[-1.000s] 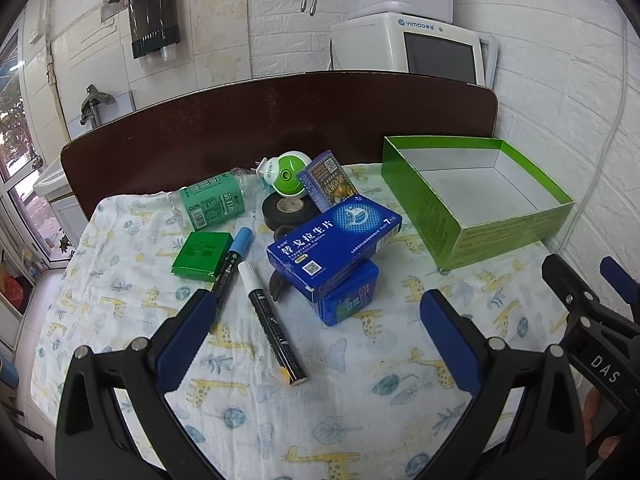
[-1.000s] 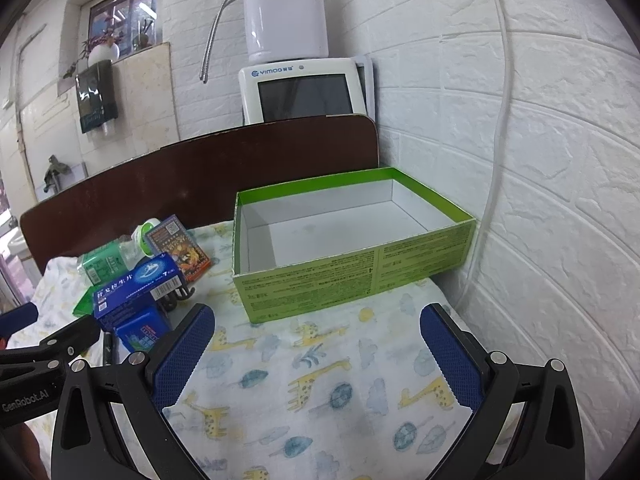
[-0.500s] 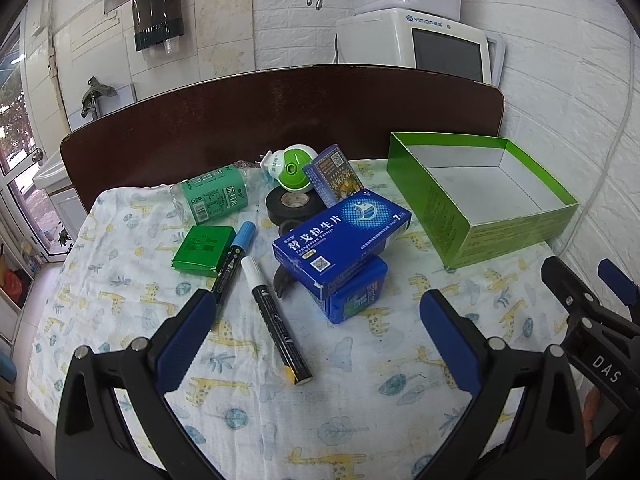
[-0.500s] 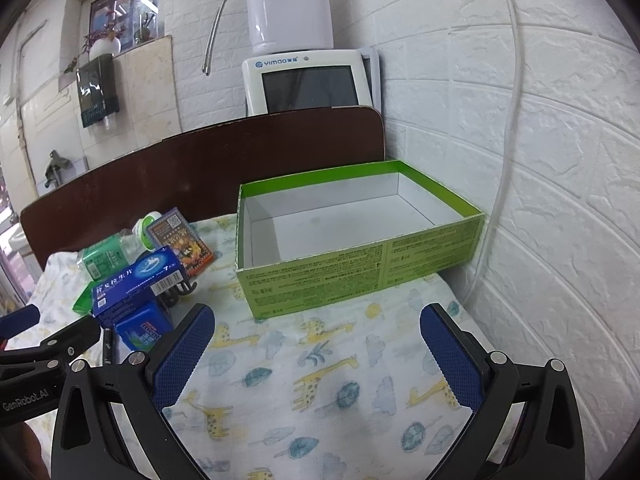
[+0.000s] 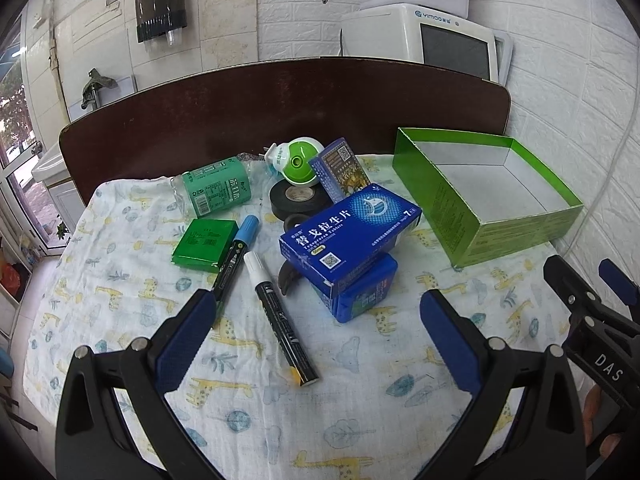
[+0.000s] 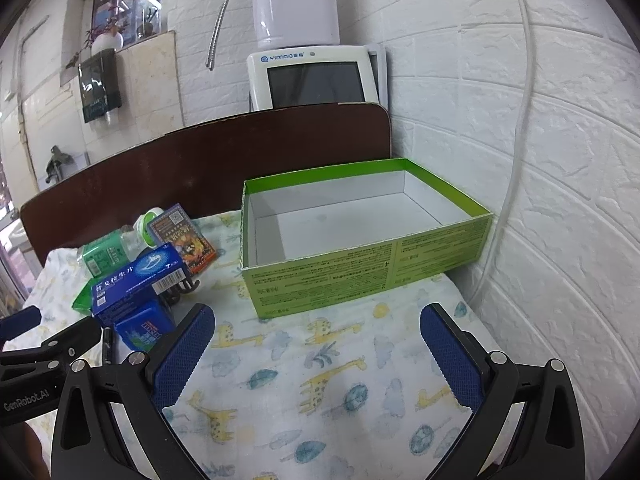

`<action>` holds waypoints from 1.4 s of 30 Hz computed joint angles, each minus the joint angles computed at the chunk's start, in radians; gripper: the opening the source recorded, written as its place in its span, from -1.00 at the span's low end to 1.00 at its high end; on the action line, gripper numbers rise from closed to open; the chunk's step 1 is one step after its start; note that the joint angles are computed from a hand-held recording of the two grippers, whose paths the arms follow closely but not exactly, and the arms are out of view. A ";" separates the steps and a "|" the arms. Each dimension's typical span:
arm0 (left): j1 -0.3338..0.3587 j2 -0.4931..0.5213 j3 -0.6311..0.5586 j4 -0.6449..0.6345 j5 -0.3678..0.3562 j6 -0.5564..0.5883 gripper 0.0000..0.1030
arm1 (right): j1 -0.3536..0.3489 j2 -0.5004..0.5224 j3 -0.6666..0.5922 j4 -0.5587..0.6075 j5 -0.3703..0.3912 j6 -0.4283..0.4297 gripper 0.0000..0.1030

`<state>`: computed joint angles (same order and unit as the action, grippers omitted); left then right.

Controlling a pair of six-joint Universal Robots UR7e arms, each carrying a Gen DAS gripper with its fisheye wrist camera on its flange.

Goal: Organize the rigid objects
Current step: 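Move the right tool toward the blue medicine boxes beside the scissors, then grasp the small blue box under the medicine box with the right gripper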

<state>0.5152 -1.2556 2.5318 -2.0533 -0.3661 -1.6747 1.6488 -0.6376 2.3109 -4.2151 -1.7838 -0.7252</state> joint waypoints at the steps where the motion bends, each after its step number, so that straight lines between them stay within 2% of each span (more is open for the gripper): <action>1: 0.000 -0.002 0.001 -0.001 0.000 0.000 0.97 | 0.000 -0.002 0.000 0.004 0.000 0.000 0.99; 34: 0.039 -0.038 0.029 -0.106 0.018 0.069 0.96 | 0.032 0.006 -0.031 0.065 -0.004 -0.033 0.99; 36: 0.040 -0.062 0.045 -0.136 0.022 0.078 0.95 | 0.034 0.001 -0.034 0.076 0.010 -0.043 0.99; 38: 0.046 -0.079 0.069 -0.227 0.020 0.126 0.95 | 0.038 -0.009 -0.038 0.104 0.037 -0.055 0.99; 42: 0.050 -0.096 0.104 -0.355 0.023 0.167 0.95 | 0.044 -0.067 -0.045 0.269 0.139 -0.049 0.99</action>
<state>0.5656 -1.3511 2.6353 -2.4080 -0.3431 -1.5079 1.6929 -0.7048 2.2659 -3.9459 -1.6445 -0.7744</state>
